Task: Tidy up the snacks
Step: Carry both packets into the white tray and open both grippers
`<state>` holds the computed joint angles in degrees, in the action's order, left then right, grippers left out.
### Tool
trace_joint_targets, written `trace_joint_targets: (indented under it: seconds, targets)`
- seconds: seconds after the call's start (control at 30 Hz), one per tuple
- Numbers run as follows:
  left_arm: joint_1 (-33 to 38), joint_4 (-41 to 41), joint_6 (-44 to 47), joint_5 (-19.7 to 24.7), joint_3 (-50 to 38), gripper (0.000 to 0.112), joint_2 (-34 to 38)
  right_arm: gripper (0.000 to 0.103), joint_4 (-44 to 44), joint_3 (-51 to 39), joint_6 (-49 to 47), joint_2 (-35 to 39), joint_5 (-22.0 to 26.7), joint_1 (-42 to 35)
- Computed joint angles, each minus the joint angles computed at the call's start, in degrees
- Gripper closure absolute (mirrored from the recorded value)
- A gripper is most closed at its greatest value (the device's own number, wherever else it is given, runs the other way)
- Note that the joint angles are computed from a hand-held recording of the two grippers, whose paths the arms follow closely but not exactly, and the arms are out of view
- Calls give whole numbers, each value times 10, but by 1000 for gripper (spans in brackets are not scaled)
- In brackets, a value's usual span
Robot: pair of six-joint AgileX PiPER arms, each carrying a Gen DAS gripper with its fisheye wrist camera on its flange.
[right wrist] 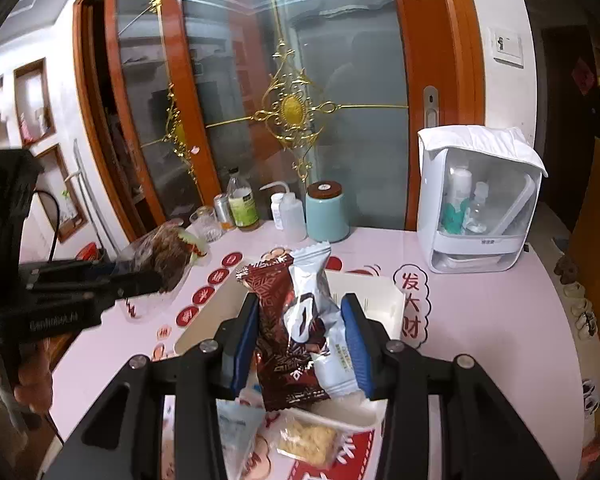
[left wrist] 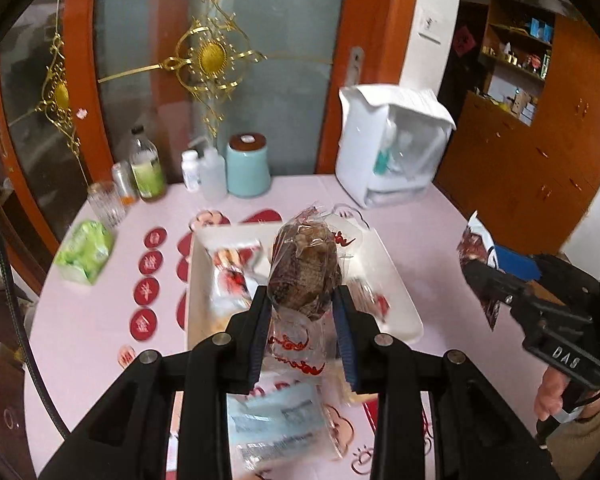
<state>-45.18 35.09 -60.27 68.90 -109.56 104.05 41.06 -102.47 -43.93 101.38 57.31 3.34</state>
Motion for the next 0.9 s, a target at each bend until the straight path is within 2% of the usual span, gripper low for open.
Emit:
trace_joint_targets:
  seconds: [0.13, 0.37, 0.57, 0.6, 0.63, 0.67, 0.7, 0.73, 0.9]
  targets:
    - [25, -9, 32, 2, -31, 82, 11, 61, -49, -60, 68, 46, -15, 30]
    - [70, -46, 64, -23, -42, 82, 44, 61, -129, -84, 137, 97, -43, 69]
    - [109, -86, 83, -49, -37, 80, 78, 57, -201, -127, 194, 159, -30, 92]
    - [113, -88, 84, -52, -35, 78, 82, 57, -218, -137, 206, 169, -24, 97]
    - [117, -92, 86, -54, -36, 59, 87, 56, -232, -146, 216, 177, -19, 101]
    - [120, -93, 83, -57, -35, 29, 89, 54, -241, -151, 224, 185, -15, 103]
    - [122, -88, 69, -66, -23, 19, 86, 49, -242, -156, 229, 191, -7, 102]
    - [123, -80, 52, -77, -9, 15, 80, 47, -236, -163, 229, 197, 3, 100]
    - [145, -114, 45, -103, 24, 15, 66, 37, -220, -144, 231, 189, -3, 96]
